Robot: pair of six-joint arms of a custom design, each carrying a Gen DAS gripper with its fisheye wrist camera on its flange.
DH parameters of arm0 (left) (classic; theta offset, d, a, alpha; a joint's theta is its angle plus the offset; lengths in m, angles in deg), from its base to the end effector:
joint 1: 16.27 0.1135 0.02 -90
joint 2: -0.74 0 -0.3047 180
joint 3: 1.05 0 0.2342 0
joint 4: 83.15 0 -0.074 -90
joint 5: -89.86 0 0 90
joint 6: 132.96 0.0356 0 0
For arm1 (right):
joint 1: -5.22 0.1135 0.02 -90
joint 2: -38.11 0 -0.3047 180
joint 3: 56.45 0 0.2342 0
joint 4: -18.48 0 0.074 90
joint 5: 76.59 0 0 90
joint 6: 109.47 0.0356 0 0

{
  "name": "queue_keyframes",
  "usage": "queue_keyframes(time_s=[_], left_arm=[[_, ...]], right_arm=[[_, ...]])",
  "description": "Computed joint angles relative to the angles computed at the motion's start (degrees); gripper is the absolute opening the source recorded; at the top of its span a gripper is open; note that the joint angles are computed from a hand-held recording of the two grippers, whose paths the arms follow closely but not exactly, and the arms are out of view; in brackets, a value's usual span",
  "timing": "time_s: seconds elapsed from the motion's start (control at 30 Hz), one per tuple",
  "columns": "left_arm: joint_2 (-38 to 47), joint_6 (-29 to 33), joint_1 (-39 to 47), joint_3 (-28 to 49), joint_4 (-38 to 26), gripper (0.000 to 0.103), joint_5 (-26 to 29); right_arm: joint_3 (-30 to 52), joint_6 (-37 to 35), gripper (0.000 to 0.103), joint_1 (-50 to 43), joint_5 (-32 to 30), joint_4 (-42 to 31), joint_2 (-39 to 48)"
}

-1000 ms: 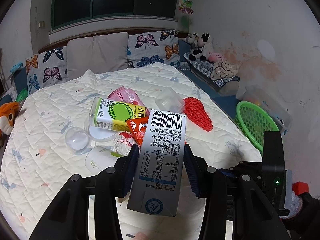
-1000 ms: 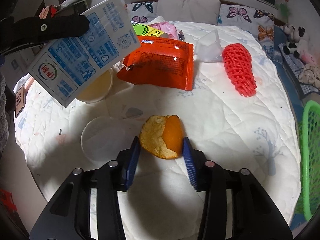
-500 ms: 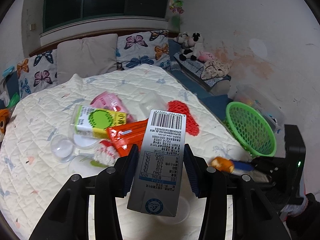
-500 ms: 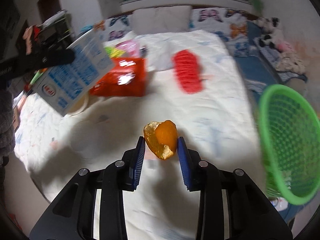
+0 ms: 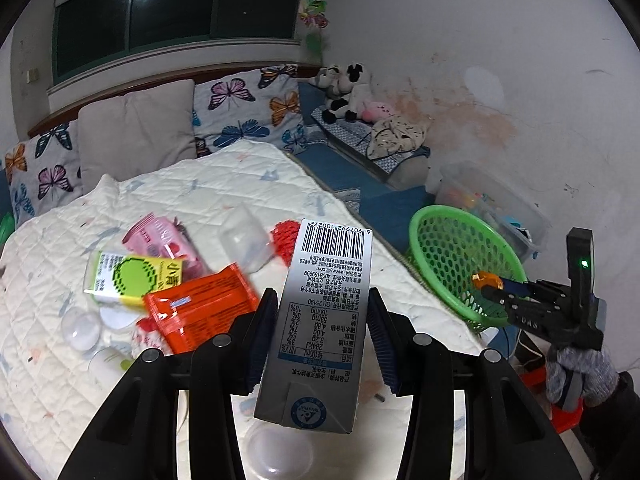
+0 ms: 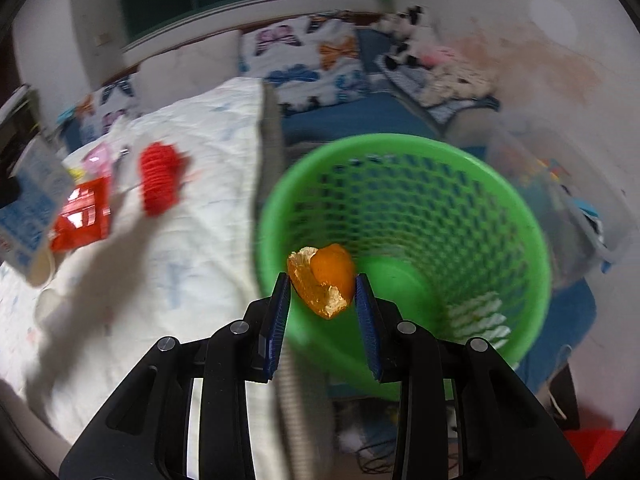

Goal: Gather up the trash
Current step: 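Open the right tool over the green basket to drop the orange peel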

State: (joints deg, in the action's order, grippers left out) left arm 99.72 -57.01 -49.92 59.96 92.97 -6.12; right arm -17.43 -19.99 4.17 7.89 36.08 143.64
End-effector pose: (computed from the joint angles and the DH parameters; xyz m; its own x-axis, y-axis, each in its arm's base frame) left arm 0.2798 -0.1818 0.1974 -0.6569 0.1472 -0.7395 0.3371 0.9346 -0.1134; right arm 0.2669 -0.0015 0.1098 -0.7531 0.0048 -0.6579 -0.0518 0.9964 0.0665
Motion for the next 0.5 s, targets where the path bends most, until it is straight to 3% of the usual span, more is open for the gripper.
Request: queue_keyframes(time_s=[0.5], left_arm=[[2.0,0.6,-0.9,3.0,-0.6,0.044,0.8]], right_arm=[[4.0,-1.4,0.034,-7.2,0.9,-1.6,5.1]])
